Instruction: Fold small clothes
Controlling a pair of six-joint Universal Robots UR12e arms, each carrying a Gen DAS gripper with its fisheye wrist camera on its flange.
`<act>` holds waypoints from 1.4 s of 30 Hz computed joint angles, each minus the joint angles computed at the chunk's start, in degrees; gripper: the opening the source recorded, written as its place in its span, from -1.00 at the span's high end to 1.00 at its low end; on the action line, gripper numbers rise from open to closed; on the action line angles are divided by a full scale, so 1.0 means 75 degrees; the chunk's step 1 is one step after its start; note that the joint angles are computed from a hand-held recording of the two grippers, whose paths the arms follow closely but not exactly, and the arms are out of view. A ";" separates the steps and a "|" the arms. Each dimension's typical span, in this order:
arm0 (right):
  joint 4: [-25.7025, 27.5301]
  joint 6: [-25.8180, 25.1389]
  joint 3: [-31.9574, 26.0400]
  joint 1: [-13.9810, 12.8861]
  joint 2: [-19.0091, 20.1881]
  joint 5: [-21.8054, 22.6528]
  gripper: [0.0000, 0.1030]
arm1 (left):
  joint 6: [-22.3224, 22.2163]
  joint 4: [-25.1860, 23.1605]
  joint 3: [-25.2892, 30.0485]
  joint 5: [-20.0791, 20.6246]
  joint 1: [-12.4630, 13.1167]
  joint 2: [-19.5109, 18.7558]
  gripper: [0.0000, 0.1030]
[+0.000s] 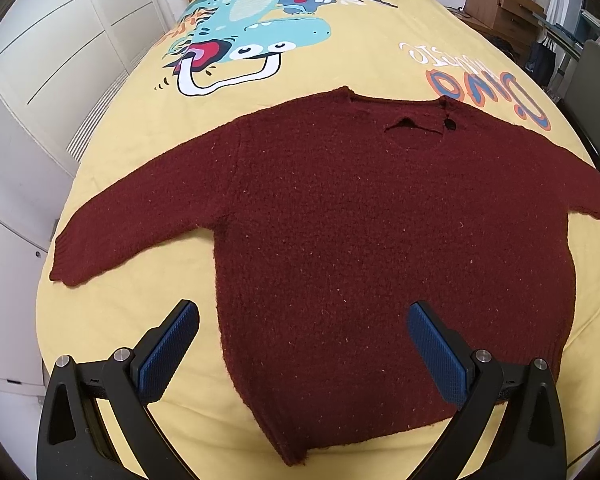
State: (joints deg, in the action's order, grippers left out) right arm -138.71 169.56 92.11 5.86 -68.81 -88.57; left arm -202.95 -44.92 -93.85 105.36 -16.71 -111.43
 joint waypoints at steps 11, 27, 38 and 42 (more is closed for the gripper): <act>0.0072 -0.0019 -0.0014 -0.0017 0.0021 -0.0008 -0.99 | -0.0032 -0.0067 -0.0004 -0.0095 0.0024 -0.0013 -0.99; -0.0529 0.0075 0.0113 -0.0140 0.0058 0.0159 -0.99 | 0.0202 0.0088 0.0080 -0.0119 0.0096 -0.0111 -0.99; -0.1212 0.1683 -0.0392 -0.1126 0.0807 0.0799 -0.99 | 0.0436 0.0277 0.0413 -0.0052 0.0363 -0.0465 -0.99; -0.0897 0.1972 -0.0953 -0.1503 0.1318 0.0402 -0.99 | 0.0199 0.0070 0.0564 -0.0236 0.0495 -0.0619 -0.99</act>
State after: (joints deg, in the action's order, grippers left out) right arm -145.44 184.35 84.96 -5.41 -58.92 -85.56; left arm -201.46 -44.40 -89.62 103.59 -13.00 -116.07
